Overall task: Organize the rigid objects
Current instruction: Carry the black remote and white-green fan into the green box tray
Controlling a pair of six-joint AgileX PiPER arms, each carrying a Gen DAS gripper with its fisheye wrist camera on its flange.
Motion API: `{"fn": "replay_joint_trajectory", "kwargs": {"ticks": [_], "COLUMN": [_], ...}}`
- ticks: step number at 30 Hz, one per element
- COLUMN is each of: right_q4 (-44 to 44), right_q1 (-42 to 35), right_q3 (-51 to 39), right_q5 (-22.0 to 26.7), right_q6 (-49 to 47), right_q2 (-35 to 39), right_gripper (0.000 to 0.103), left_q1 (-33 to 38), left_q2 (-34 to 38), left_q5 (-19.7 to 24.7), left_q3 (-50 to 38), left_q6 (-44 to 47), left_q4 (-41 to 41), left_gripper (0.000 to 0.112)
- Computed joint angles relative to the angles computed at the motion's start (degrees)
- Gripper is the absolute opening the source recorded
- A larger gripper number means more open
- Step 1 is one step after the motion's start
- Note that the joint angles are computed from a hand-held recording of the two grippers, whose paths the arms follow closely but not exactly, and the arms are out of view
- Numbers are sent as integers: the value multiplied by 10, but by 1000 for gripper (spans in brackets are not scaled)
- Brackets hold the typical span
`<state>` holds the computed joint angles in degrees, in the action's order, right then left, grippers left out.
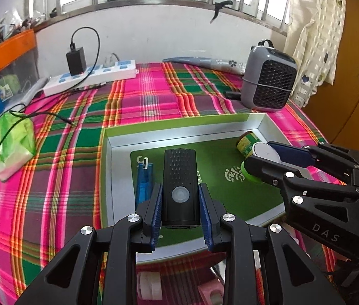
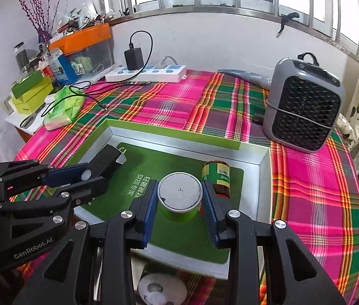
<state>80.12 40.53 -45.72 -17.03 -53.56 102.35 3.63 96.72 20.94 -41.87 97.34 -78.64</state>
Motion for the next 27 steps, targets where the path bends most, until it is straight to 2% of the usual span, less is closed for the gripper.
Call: {"fn": "replay_joint_trajectory", "kwargs": {"ticks": [3, 15, 27], "right_q4": [-25, -6, -10], "right_q1": [-8, -22, -18], "right_q3": [-7, -33, -33], "right_q5": [12, 31, 23], "right_q6": [14, -23, -18], "right_q2": [10, 48, 52], "right_gripper": [36, 36, 36], "left_q1": [-5, -14, -14], "left_q2": [11, 40, 43], "left_q5": [-7, -20, -17], "left_q3": [-5, -19, -23], "left_q6": [2, -9, -15], "left_q4": [-3, 3, 7], "left_gripper": [26, 26, 26]}}
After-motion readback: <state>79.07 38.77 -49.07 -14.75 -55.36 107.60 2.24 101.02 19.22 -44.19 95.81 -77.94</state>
